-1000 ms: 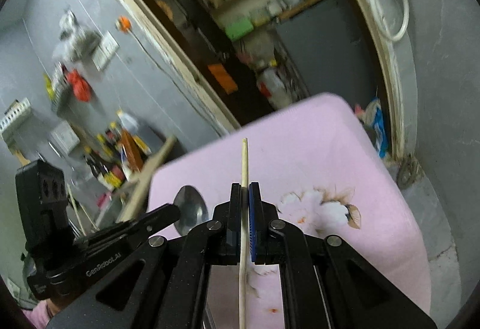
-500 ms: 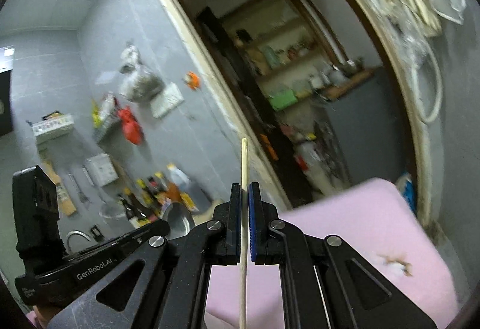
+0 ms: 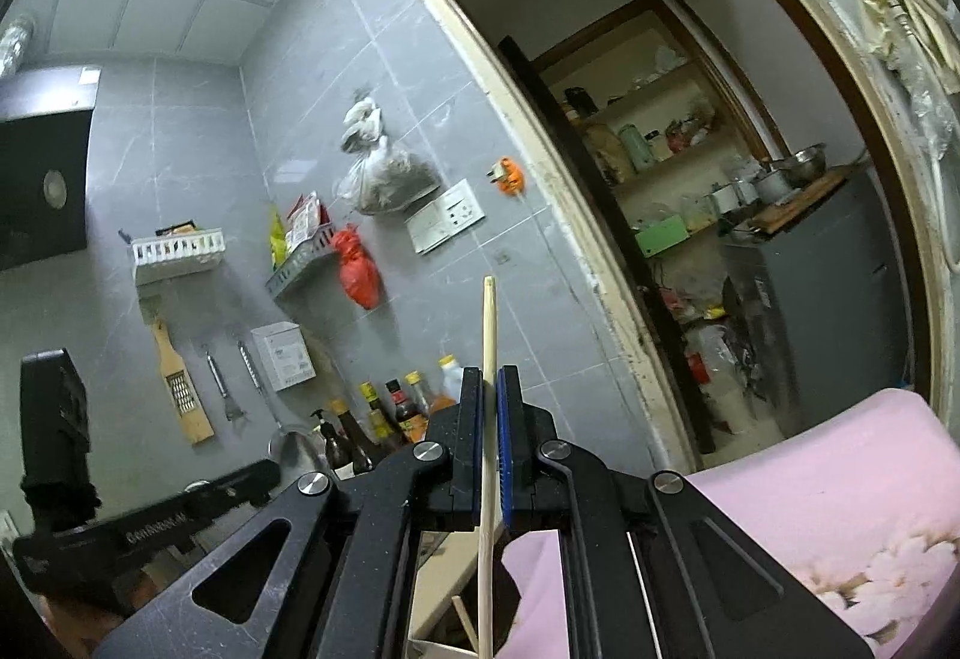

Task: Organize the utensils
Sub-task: 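Carry the spoon toward the basket with the left tool while the right carries the chopstick, then drop the spoon into the basket with the left tool while the right drops the chopstick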

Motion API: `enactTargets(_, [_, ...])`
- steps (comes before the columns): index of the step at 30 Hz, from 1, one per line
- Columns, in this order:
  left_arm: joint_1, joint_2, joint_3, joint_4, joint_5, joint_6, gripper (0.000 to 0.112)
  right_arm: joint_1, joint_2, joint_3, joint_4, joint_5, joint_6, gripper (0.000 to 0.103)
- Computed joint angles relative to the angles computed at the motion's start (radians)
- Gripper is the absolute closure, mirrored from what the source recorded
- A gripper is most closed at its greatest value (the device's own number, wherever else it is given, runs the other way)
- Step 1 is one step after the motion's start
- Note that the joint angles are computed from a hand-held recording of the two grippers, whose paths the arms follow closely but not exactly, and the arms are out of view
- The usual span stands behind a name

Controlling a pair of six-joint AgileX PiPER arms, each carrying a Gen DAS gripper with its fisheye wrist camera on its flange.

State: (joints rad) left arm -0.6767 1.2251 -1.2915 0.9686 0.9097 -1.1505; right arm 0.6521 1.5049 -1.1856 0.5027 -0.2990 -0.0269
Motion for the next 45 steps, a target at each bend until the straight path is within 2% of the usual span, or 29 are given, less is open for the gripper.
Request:
enactTargets(9, [0.088, -0.079, 0.137, 0.080, -0.036, -0.094, 0.110, 0.168, 0.076, -0.021, 0.398, -0.214, -0.480, 0.099])
enactTargets(13, [0.091, -0.084, 0.178, 0.137, -0.034, -0.150, 0.110, 0.220, 0.085, -0.009, 0.463, -0.311, -0.559, 0.099])
enactTargets(19, [0.061, -0.098, 0.268, 0.279, -0.017, -0.299, 0.110, 0.257, 0.104, -0.003, 0.491, -0.390, -0.581, 0.099])
enactTargets(30, [-0.045, -0.078, 0.404, 0.496, 0.101, -0.527, 0.110, 0.248, 0.139, 0.062, 0.444, -0.450, -0.455, 0.099])
enactTargets(34, [-0.081, -0.057, 0.443, 0.553, 0.137, -0.589, 0.110, 0.242, 0.153, 0.072, 0.436, -0.443, -0.446, 0.099])
enactTargets(45, [-0.154, -0.037, 0.537, 0.600, 0.199, -0.694, 0.110, 0.273, 0.148, 0.098, 0.495, -0.437, -0.559, 0.099])
